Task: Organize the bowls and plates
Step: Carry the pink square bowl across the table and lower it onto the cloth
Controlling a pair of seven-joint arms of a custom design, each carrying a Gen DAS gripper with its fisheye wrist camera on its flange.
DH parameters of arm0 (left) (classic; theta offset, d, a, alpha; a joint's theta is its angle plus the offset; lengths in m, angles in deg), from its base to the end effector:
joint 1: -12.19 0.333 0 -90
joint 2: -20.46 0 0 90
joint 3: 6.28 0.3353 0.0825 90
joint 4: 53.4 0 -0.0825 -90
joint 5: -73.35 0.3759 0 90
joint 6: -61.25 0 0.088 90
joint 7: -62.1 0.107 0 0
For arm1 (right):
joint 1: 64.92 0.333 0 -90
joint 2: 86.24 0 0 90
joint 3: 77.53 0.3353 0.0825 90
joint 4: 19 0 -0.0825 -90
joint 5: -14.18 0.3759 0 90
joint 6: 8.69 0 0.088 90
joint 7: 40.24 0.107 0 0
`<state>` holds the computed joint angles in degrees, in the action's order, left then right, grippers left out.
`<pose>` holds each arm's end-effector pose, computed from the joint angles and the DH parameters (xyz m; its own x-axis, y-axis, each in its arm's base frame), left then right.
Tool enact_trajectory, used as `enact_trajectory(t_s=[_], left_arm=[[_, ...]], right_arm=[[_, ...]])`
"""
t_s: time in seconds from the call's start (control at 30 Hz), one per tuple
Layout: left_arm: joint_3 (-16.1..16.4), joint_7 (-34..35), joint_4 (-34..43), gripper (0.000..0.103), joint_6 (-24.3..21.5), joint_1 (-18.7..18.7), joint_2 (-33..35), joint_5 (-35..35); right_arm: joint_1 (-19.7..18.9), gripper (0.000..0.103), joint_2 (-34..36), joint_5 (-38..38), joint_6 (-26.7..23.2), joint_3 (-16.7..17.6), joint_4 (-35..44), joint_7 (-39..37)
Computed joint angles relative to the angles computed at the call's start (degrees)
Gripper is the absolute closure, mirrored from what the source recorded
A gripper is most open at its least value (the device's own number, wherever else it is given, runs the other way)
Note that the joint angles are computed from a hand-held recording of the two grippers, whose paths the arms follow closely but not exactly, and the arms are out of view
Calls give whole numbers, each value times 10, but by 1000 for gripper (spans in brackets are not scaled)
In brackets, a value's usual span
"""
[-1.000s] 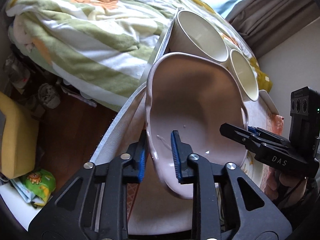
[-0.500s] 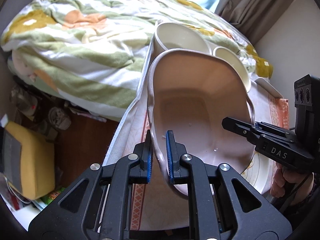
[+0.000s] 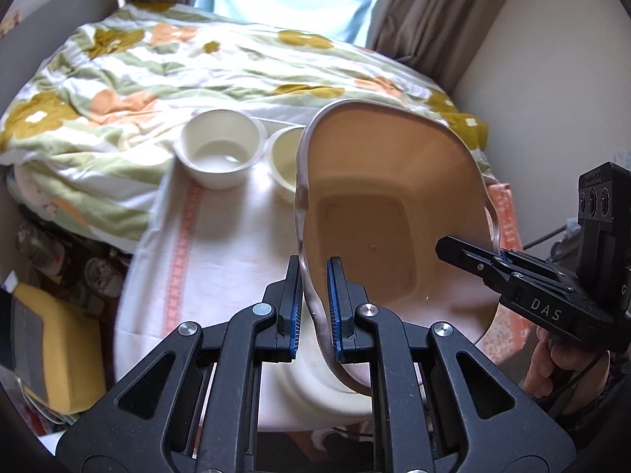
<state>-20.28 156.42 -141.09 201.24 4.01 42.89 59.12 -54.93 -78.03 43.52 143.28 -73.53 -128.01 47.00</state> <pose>0.6712 -0.2418 0.5175 -0.3296 -0.9003 0.2842 -0.8579 0.1599 -0.4883 0.6182 0.1379 0.5137 0.0328 -0.9062 -0.4215 -0.8518 0.1953 -0.4861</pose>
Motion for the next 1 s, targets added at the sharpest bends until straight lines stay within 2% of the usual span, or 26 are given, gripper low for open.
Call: enact_trajectory(t_s=[0.17,0.4,0.53,0.73,0.93,1.0], left_arm=[[-21,-29,11,93,2,-42,8,1],[-44,-63,62,93,-13,-106,67,9],[-46,-82,100,93,-25,-143,111,26],[-41,-112,135,93,-37,-181,164,51],[-35,-133,116,93,-28,-196,169,75],[-33,-136,135,93,-35,-199,186,83]], right_arm=[[-16,89,-88,-11,12,-28,-97,0],[-46,89,-172,-45,12,-74,-207,11],[-64,89,-188,-57,13,-94,-245,11],[-78,89,-175,-18,23,-119,-281,-40],[-86,89,-160,36,38,-122,-302,-97],[-88,89,-160,49,41,-122,-308,-114]])
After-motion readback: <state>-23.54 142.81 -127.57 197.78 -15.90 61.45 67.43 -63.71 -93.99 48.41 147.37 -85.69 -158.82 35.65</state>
